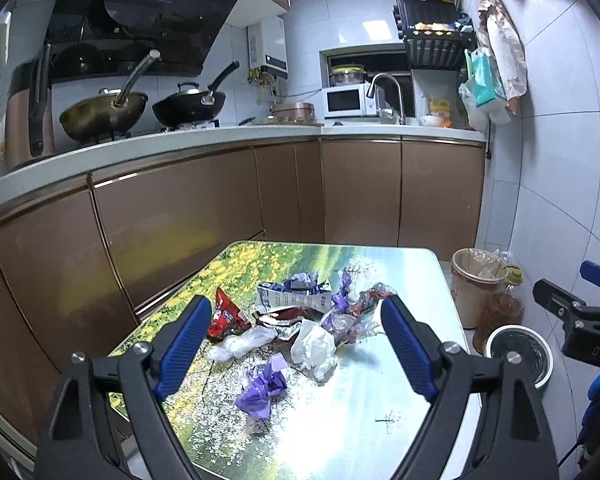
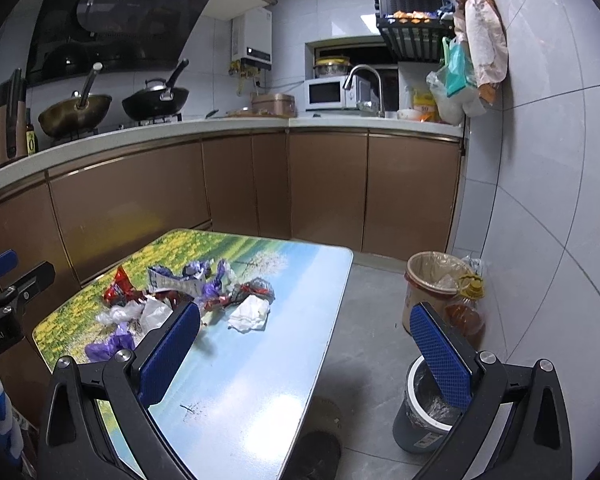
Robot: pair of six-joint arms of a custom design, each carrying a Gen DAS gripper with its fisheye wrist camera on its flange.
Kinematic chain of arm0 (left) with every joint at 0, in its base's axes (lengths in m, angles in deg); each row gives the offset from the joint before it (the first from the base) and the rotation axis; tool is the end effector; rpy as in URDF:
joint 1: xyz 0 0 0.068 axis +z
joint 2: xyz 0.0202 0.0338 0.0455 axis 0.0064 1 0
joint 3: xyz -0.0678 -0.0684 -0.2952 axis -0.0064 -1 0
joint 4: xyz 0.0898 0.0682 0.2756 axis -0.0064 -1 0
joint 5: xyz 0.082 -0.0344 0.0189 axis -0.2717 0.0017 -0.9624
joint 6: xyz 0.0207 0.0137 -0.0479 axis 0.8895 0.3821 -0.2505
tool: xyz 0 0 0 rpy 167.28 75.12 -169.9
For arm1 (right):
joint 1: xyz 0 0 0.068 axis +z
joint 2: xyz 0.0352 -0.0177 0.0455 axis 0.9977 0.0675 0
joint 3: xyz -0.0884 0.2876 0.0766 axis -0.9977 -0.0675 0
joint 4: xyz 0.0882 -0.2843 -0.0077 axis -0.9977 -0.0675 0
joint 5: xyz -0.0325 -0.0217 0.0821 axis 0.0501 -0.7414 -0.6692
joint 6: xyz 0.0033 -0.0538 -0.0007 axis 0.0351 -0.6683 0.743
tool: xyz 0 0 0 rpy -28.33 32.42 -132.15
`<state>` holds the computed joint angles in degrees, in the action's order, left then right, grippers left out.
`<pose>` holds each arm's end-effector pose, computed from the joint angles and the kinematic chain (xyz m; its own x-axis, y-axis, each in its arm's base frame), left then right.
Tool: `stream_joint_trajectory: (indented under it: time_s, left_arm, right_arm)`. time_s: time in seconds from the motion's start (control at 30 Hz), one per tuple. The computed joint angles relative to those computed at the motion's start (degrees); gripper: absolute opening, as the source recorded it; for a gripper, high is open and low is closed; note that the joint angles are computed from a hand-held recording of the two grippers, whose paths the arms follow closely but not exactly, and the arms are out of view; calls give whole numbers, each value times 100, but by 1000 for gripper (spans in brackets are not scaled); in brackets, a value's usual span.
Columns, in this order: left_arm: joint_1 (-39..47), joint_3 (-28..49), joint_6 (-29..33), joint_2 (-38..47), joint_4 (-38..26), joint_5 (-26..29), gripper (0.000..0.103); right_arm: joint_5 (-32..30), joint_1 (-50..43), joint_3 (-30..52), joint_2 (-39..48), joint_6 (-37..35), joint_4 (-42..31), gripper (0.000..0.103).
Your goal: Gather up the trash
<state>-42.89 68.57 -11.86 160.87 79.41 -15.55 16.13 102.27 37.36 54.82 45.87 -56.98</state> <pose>0.2687 -0.2225 0.2653 -0.3736 0.0772 -0.9244 0.0470 0.9968 0.0643 0.2762 0.0694 0.2546 -0.4259 0.0235 -0.9045 0.0442 0.9990 0.0052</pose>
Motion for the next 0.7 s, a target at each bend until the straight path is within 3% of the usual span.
stream_joint_trajectory:
  time_s: [0.7]
  left_arm:
    - [793, 462, -214, 942, -247, 1125, 86]
  right_arm:
    - [-427, -57, 761, 1459, 6, -14, 103]
